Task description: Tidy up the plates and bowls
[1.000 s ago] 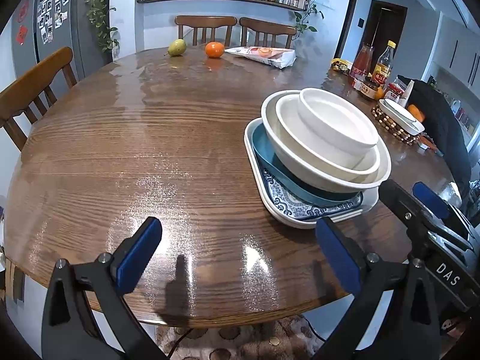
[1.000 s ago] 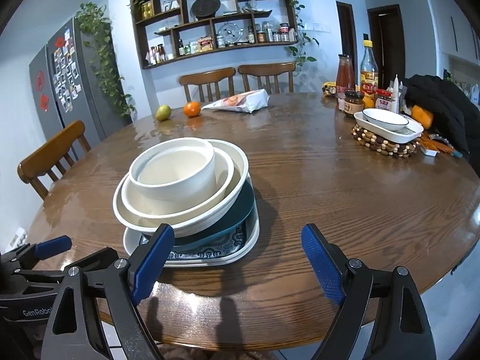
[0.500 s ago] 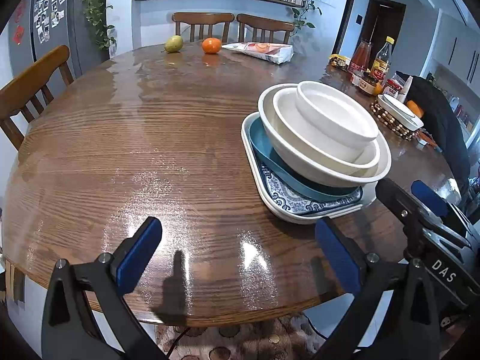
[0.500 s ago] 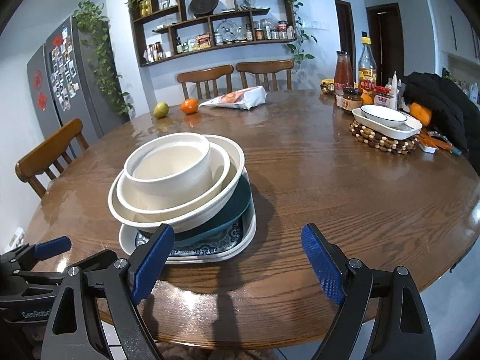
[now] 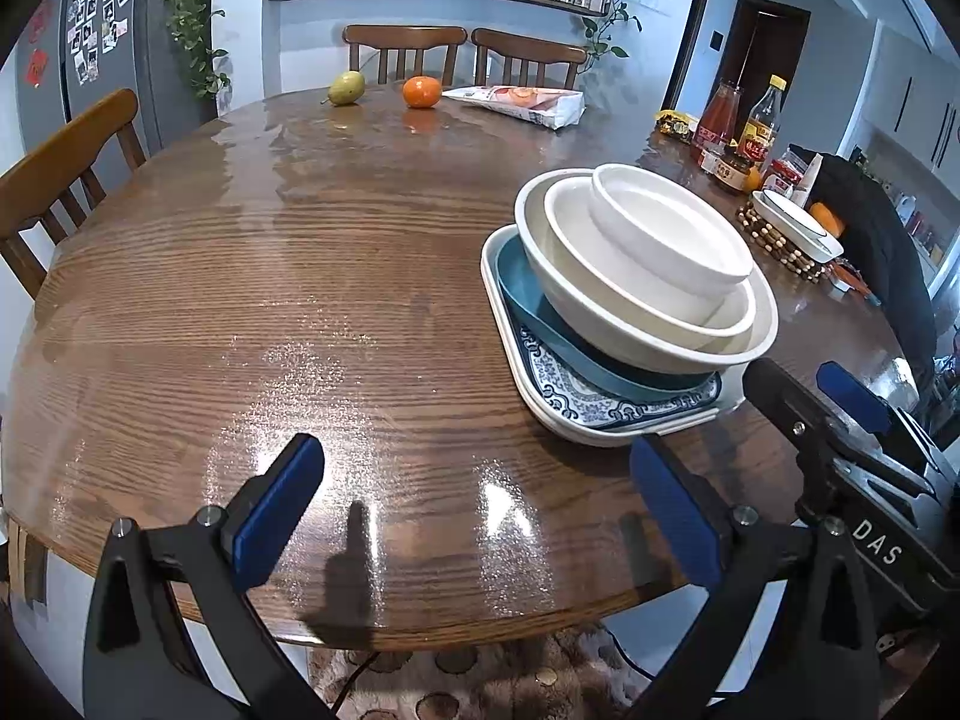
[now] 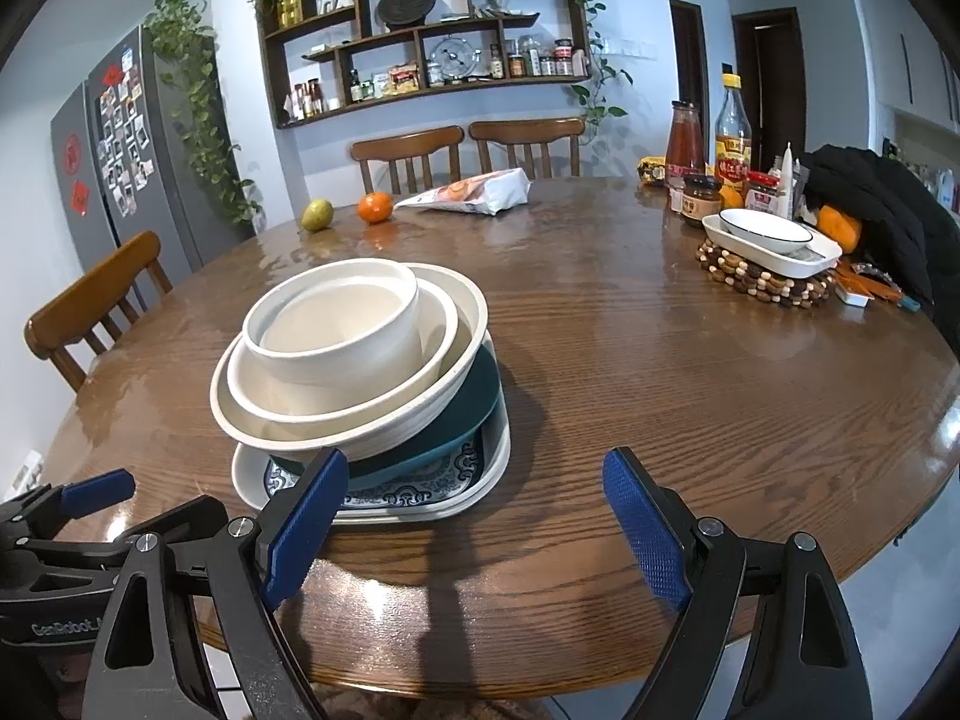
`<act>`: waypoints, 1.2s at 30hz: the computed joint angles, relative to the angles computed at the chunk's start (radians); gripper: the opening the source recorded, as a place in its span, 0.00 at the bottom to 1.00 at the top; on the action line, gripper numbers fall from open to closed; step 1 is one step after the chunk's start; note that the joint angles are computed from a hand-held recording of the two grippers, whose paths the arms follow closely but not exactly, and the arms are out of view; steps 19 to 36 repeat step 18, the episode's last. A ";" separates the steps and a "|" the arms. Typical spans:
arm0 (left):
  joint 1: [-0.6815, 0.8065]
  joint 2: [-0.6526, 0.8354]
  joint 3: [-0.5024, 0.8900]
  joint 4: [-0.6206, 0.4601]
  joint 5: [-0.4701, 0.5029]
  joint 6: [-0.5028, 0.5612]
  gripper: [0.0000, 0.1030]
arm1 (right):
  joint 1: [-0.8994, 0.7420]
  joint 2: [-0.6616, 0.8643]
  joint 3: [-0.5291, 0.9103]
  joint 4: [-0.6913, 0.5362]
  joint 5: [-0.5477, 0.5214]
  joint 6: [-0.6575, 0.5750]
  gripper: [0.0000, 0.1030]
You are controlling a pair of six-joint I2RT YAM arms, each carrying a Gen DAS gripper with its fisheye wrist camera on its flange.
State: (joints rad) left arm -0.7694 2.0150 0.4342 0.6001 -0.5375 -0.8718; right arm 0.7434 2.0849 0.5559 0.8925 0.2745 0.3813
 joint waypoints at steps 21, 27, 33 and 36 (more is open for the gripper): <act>-0.025 -0.015 -0.008 -0.001 -0.005 0.000 0.99 | -0.003 -0.004 0.001 -0.008 0.002 -0.008 0.85; -0.025 -0.015 -0.008 -0.001 -0.005 0.000 0.99 | -0.003 -0.004 0.001 -0.008 0.002 -0.008 0.85; -0.025 -0.015 -0.008 -0.001 -0.005 0.000 0.99 | -0.003 -0.004 0.001 -0.008 0.002 -0.008 0.85; -0.025 -0.015 -0.008 -0.001 -0.005 0.000 0.99 | -0.003 -0.004 0.001 -0.008 0.002 -0.008 0.85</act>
